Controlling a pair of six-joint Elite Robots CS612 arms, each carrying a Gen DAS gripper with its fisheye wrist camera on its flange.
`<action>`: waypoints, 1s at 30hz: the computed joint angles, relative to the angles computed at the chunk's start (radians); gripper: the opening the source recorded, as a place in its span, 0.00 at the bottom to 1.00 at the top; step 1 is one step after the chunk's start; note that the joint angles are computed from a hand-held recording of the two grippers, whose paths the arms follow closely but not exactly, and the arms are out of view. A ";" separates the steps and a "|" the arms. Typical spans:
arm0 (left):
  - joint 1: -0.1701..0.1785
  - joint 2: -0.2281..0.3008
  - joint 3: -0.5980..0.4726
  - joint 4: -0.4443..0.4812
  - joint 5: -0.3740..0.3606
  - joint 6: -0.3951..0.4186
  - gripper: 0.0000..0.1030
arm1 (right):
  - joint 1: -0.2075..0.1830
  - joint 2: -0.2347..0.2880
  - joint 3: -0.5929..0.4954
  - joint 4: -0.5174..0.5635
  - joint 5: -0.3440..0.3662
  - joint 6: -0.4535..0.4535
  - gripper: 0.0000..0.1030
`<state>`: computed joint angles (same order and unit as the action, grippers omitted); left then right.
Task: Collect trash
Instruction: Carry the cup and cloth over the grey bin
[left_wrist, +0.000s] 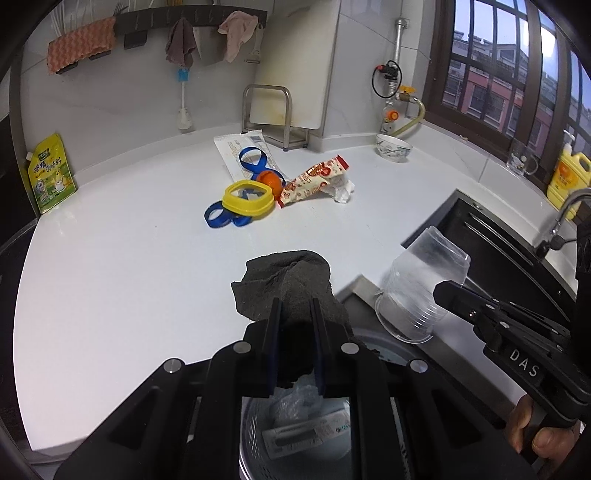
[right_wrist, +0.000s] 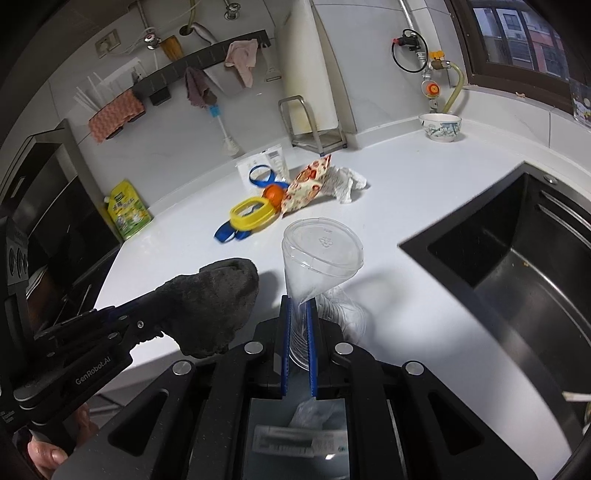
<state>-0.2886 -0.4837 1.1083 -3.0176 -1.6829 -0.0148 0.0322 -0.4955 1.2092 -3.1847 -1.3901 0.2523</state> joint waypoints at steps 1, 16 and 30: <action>0.000 -0.009 0.019 -0.010 -0.003 0.004 0.15 | 0.002 -0.010 0.021 -0.008 -0.002 -0.004 0.08; -0.011 -0.071 0.205 -0.068 -0.035 0.073 0.15 | 0.023 -0.077 0.215 -0.025 -0.020 -0.014 0.08; -0.010 -0.051 0.197 0.002 -0.022 0.063 0.15 | 0.035 -0.056 0.212 0.026 -0.021 -0.005 0.08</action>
<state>-0.2988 -0.5344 1.3051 -3.0153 -1.7051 0.0485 0.0671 -0.5514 1.4212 -3.1589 -1.4116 0.2474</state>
